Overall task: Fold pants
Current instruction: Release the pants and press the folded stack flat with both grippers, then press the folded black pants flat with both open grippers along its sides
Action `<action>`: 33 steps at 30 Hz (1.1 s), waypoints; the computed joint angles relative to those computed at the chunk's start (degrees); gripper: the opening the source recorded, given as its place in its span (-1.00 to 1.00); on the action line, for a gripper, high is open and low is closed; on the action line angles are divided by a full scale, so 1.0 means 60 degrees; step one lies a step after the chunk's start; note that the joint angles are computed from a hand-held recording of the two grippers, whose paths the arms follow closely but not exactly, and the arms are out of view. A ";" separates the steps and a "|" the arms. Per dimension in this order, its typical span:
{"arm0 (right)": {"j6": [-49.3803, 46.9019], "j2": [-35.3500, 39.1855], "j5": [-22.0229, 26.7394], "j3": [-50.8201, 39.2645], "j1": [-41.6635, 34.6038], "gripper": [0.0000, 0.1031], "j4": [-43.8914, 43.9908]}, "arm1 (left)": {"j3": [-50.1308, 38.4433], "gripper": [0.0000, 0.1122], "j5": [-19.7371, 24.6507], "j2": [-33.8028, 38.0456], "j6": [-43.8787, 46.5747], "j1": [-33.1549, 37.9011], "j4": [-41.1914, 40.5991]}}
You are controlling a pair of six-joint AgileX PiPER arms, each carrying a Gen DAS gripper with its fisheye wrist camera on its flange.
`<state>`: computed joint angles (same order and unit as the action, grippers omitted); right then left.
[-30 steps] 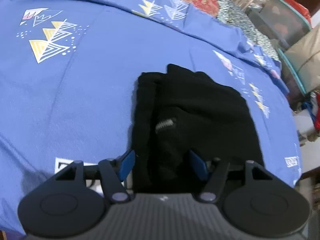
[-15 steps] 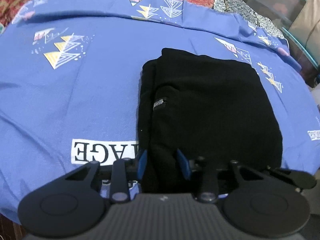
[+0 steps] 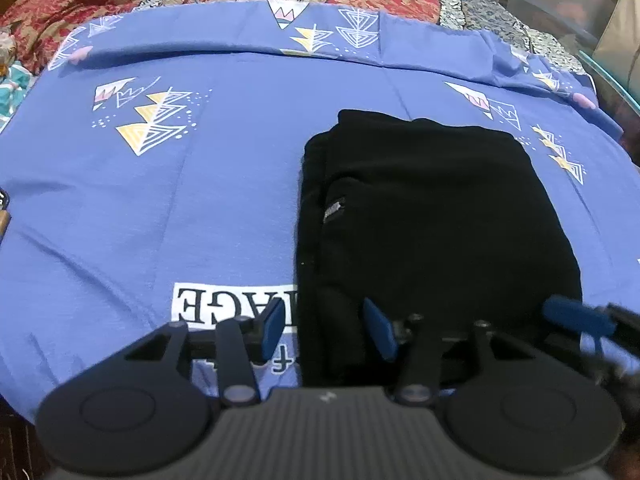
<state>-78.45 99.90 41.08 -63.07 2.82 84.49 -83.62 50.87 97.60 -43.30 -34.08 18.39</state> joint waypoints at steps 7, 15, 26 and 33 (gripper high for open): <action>0.0331 -0.0291 -0.1460 0.0341 0.0083 0.05 0.0700 | -0.0002 -0.19 0.0144 -0.0021 -0.0345 -0.0260 0.0490; 0.2165 -0.0076 -0.2232 0.0165 0.0120 -0.58 -0.0923 | 0.0110 -0.12 0.0179 -0.0078 -0.0605 -0.0418 0.0841; 0.3283 0.0062 -0.2185 0.0183 0.0233 -0.58 -0.2054 | 0.0278 -0.07 0.0232 -0.0098 -0.0890 -0.0675 0.1410; 0.3282 -0.0086 -0.2119 0.0324 0.0158 -0.57 -0.1964 | 0.0347 0.00 0.0318 -0.0155 -0.1048 -0.0768 0.1620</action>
